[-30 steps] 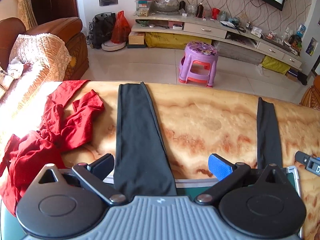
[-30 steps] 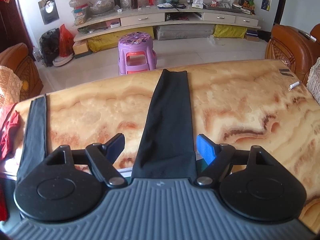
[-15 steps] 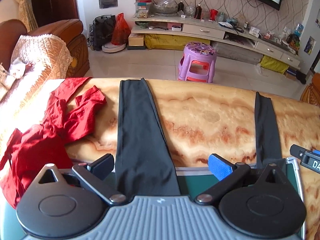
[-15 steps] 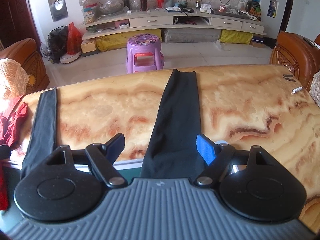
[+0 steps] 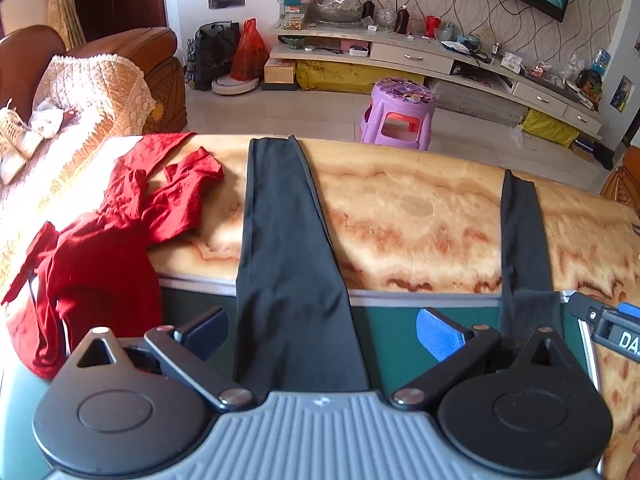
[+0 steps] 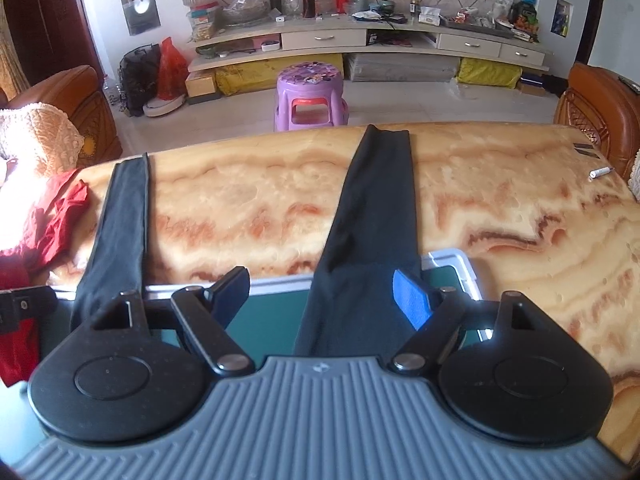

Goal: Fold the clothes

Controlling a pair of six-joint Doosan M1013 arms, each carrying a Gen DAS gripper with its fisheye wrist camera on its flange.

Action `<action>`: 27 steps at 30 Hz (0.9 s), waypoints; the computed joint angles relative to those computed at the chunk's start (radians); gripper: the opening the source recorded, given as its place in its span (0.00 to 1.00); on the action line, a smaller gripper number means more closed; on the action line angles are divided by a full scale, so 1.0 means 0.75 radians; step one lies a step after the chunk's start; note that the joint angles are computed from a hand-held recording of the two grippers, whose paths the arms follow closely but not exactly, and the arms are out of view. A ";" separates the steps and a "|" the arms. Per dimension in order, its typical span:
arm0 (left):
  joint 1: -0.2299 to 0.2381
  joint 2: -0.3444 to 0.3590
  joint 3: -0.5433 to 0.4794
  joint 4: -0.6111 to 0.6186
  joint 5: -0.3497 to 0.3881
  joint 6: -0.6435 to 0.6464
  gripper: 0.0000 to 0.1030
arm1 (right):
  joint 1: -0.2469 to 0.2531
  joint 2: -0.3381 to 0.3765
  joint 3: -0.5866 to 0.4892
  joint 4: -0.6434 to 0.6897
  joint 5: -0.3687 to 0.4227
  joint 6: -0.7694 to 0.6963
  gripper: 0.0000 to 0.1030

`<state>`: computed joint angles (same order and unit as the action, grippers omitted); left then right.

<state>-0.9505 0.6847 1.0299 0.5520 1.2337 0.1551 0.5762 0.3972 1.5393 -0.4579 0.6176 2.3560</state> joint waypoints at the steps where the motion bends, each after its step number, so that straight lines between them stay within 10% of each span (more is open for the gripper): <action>1: -0.004 -0.002 0.002 -0.004 0.005 -0.002 1.00 | 0.001 -0.005 0.006 0.007 0.003 -0.003 0.84; 27: -0.085 -0.067 0.105 -0.089 0.023 -0.060 1.00 | 0.068 -0.117 0.143 0.093 0.067 -0.053 0.84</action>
<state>-1.0145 0.6343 1.1083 0.4850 1.2506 0.1102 0.6269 0.3096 1.6468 -0.3879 0.6675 2.3160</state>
